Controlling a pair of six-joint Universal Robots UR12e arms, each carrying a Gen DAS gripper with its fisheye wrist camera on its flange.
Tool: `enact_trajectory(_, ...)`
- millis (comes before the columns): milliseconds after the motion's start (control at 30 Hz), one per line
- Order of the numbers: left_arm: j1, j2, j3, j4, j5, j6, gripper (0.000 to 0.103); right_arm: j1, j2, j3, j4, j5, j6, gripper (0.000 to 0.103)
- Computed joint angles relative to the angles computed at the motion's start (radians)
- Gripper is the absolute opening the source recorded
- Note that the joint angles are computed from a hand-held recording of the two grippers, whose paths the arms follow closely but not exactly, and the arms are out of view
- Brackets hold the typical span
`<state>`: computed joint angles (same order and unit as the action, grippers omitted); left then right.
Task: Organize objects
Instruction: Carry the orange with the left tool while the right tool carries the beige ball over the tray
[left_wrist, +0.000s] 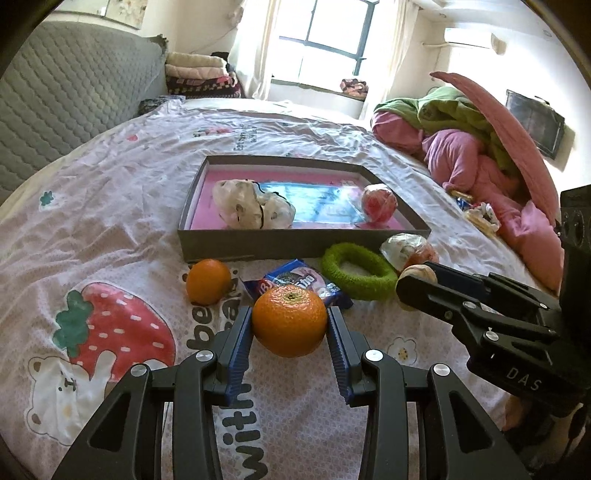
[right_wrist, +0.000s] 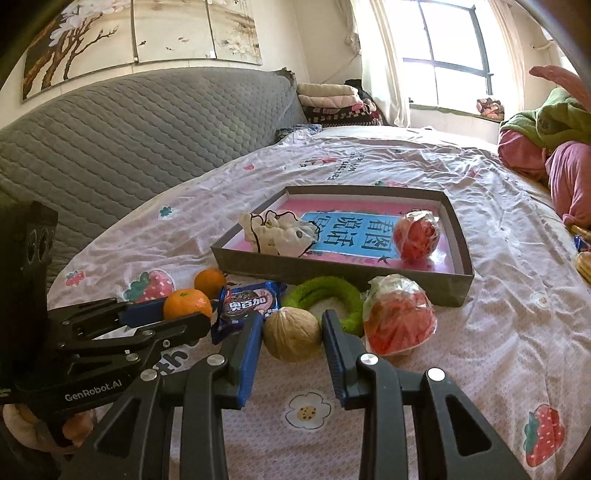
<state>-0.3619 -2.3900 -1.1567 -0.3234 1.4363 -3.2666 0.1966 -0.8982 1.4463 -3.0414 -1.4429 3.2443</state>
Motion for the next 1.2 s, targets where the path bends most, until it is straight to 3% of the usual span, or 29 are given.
enact_trajectory(1200,-0.002,-0.031,0.083,0.009,0.048,-0.011,0.041,-0.001,0.011,-0.036,-0.043,-0.018,-0.008,0.034)
